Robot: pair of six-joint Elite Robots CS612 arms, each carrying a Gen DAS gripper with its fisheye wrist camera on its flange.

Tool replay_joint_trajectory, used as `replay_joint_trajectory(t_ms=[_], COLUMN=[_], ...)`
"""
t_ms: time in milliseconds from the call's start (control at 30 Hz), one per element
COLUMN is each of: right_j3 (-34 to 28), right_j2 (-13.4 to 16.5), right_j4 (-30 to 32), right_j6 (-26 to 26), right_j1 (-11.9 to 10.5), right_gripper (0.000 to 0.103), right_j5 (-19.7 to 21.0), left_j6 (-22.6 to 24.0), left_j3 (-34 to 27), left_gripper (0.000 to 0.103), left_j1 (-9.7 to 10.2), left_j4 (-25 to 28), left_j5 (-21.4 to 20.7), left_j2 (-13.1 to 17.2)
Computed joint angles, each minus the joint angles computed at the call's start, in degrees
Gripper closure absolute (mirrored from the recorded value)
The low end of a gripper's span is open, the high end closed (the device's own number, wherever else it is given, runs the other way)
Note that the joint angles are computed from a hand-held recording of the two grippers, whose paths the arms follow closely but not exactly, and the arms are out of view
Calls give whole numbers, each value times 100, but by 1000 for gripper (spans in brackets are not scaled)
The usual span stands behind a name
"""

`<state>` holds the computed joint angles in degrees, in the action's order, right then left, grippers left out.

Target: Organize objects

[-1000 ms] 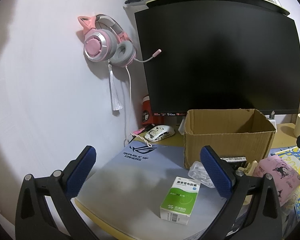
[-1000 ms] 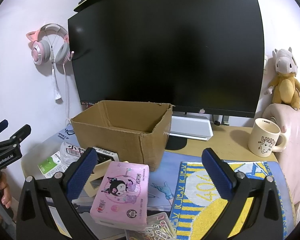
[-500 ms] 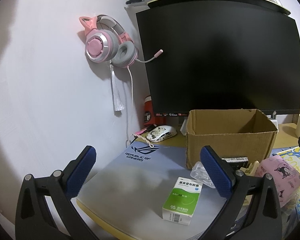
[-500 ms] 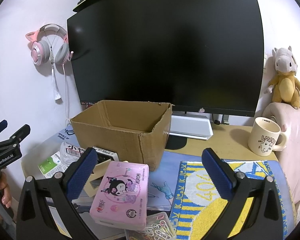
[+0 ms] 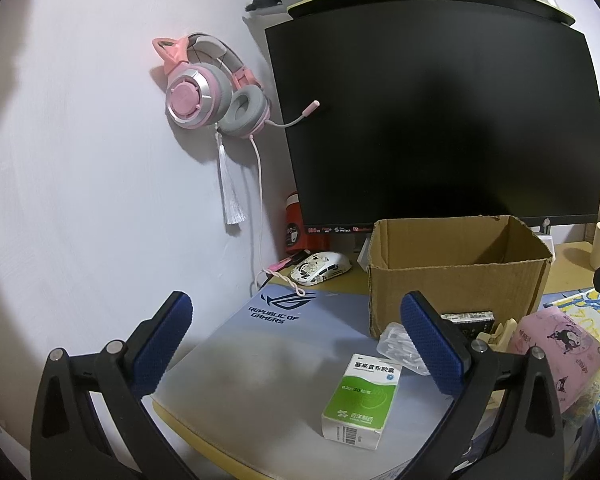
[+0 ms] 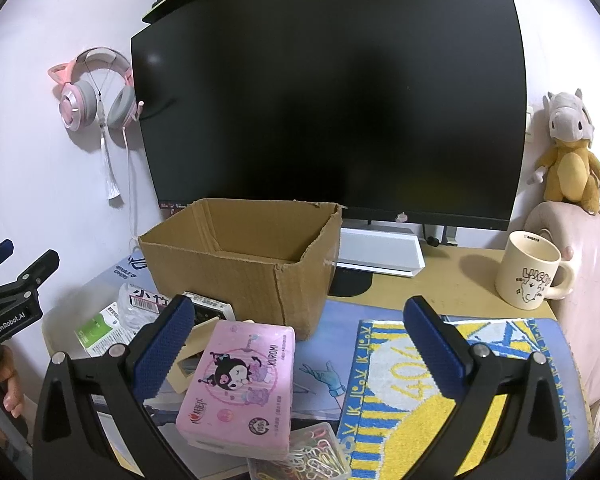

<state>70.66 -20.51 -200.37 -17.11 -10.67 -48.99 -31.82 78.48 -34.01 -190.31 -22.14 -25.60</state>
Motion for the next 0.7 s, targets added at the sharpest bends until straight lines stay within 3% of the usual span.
replay_joint_trajectory(t_ms=[700], right_j3=[117], right_j2=[-114], right_j4=[358], right_j6=[-480], right_j1=[35], right_gripper=[0], right_j5=[-257], left_j6=[-42], left_j3=[-13], left_gripper=[0], left_j1=[14], left_j4=[191], left_j5=[-108], left_j2=[-2])
